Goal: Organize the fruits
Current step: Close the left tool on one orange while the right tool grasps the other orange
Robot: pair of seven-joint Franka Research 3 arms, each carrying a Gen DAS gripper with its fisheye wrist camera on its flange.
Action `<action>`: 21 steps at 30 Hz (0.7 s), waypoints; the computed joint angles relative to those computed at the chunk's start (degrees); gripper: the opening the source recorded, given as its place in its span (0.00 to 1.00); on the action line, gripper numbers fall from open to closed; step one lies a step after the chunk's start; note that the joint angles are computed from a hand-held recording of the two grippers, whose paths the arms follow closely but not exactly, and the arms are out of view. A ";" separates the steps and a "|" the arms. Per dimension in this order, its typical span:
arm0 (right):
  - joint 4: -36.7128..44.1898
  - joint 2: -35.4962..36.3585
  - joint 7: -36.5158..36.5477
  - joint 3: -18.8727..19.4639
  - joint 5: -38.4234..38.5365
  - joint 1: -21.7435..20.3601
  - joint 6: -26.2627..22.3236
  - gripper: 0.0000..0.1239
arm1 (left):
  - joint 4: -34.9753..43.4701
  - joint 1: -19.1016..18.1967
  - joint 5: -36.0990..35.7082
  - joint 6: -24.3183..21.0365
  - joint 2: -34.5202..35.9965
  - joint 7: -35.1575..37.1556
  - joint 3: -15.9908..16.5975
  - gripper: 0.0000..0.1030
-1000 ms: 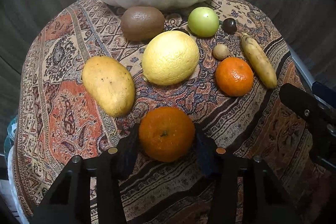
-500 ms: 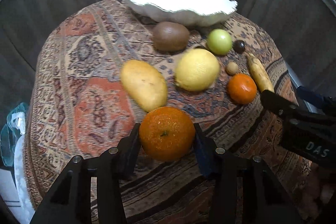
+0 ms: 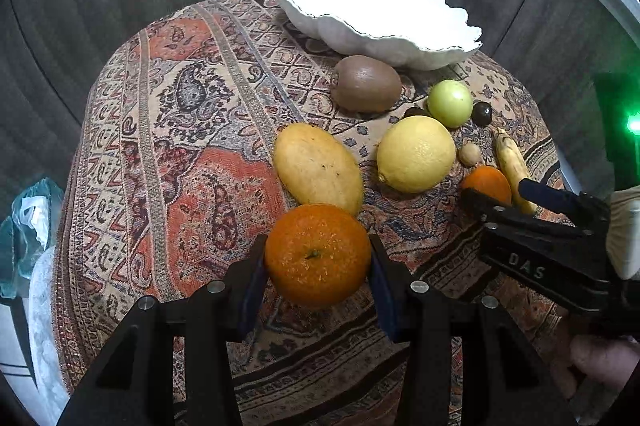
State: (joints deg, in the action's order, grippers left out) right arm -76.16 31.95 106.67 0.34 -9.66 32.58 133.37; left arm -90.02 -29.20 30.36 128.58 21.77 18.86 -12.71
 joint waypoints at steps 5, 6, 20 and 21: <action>2.30 2.19 -0.16 -0.09 0.31 0.10 -1.49 0.54 | 0.17 0.34 -1.00 0.10 0.46 0.65 -0.10 0.45; 2.67 2.51 -0.37 0.01 0.59 0.01 -1.82 0.49 | 0.28 0.32 -1.06 0.06 0.55 0.71 -0.08 0.45; -3.31 -1.77 -1.17 0.18 1.84 -0.46 3.24 0.37 | 0.81 -0.89 0.88 -0.94 -0.24 -0.13 0.13 0.45; -3.47 -2.12 -1.06 0.21 1.74 -0.48 3.22 0.37 | 0.91 -0.82 0.76 -0.97 -0.40 -0.11 0.03 0.45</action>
State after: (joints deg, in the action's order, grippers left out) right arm -79.64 29.83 105.61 0.55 -7.92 32.10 136.59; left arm -89.11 -30.03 31.13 127.61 21.37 18.75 -12.68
